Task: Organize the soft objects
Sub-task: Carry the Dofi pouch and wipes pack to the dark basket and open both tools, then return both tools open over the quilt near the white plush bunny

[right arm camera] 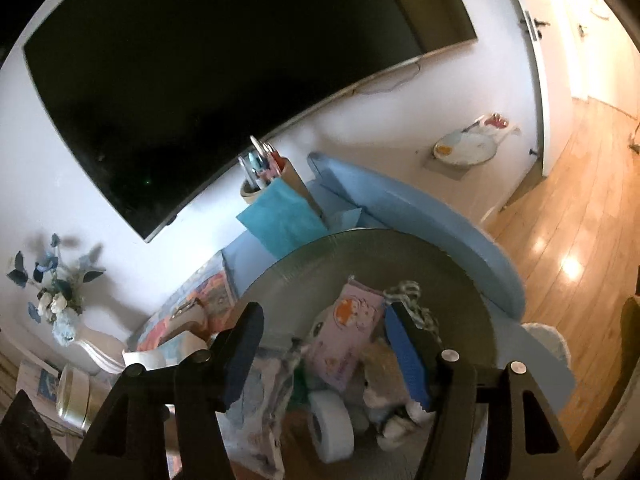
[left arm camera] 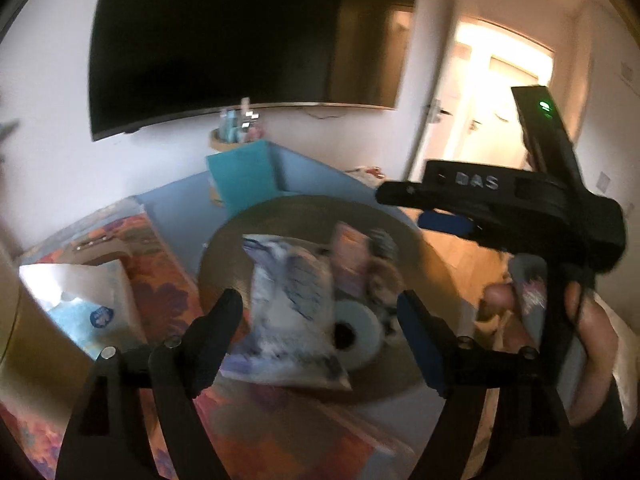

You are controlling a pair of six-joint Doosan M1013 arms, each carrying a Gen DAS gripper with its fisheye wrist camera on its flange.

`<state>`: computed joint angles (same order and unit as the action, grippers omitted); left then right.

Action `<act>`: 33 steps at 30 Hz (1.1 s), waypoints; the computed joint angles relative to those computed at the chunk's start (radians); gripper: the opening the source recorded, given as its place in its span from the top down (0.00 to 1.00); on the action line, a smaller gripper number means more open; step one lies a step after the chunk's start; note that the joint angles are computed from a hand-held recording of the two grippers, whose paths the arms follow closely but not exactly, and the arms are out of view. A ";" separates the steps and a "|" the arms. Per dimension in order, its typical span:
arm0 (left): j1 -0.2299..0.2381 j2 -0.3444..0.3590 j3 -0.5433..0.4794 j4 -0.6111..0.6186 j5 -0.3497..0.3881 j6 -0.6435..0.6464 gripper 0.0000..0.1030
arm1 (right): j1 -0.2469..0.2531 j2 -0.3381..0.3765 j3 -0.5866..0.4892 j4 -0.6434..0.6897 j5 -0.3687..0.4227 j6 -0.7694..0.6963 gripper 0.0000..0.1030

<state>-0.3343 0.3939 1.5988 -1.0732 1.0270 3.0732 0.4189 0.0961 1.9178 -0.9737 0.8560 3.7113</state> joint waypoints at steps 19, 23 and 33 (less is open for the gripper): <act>0.309 -0.039 0.040 -0.154 -0.517 0.174 0.00 | 0.239 0.332 -0.420 0.074 -0.175 -0.500 0.12; 0.332 0.016 -0.012 -0.124 -0.614 0.098 0.00 | 0.193 0.469 -0.607 0.451 -0.156 -0.862 0.12; 0.338 0.171 -0.178 0.199 -0.585 -0.288 0.00 | 0.158 0.694 -0.901 0.620 0.131 -1.079 0.12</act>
